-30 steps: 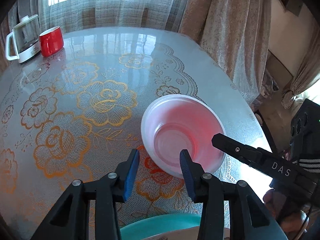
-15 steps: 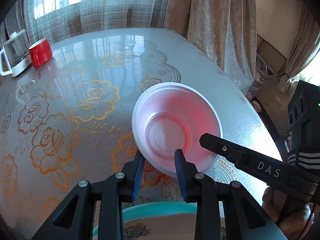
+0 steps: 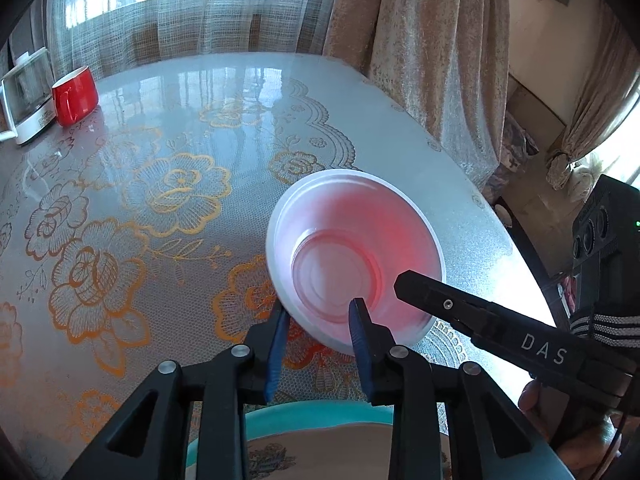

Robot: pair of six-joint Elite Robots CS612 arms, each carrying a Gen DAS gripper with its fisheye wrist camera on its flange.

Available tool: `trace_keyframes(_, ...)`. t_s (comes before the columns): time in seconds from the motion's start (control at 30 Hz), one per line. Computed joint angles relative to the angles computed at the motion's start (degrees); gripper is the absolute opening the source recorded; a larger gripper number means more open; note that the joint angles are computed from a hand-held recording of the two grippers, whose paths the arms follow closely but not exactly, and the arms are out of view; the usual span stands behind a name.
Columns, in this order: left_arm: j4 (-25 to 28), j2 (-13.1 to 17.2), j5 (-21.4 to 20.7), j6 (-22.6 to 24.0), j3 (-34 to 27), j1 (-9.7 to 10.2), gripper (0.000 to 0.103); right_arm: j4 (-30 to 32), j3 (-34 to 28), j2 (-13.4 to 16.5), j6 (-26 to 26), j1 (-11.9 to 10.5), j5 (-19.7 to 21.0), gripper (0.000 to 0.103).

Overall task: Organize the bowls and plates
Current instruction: 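Lift the red bowl and carry it toward the steel bowl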

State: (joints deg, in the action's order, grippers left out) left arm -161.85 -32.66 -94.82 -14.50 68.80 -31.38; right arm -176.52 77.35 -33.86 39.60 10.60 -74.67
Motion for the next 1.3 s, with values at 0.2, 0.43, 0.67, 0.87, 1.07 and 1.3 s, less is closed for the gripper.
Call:
trace_keyframes(0.2,-2.0,-0.6,0.9,0.8,1.1,-0.31,0.03,2.3,-0.3,-0.3,-2.1,0.8,-2.6,0.021)
trace_keyframes(0.43,-6.4,-2.4,0.2,0.2,4.4,-0.4,0.03,-0.2,1.3,-1.3,-2.1,0.9,-2.7,0.021)
trace_keyframes(0.67,-11.9,-4.6,-0.2,0.8,8.5,-0.62,0.03,-3.2,3.3,-2.7,-2.0,1.4,-3.4,0.021)
trace_keyframes(0.87,-15.8,-6.6,-0.9,1.7,12.4,-0.7,0.03,-5.3,5.4,-4.1,-1.7,2.1,-4.2,0.021)
trace_keyframes(1.07,-20.0,-8.7,-1.1,1.3,16.7,-0.81,0.03,-6.7,6.7,-5.5,-3.4,3.8,-6.9,0.018)
trace_keyframes(1.3,-20.2,-10.0,-3.5,0.7,19.2,0.16,0.03,-6.8,6.9,-5.5,-2.5,4.6,-6.4,0.016)
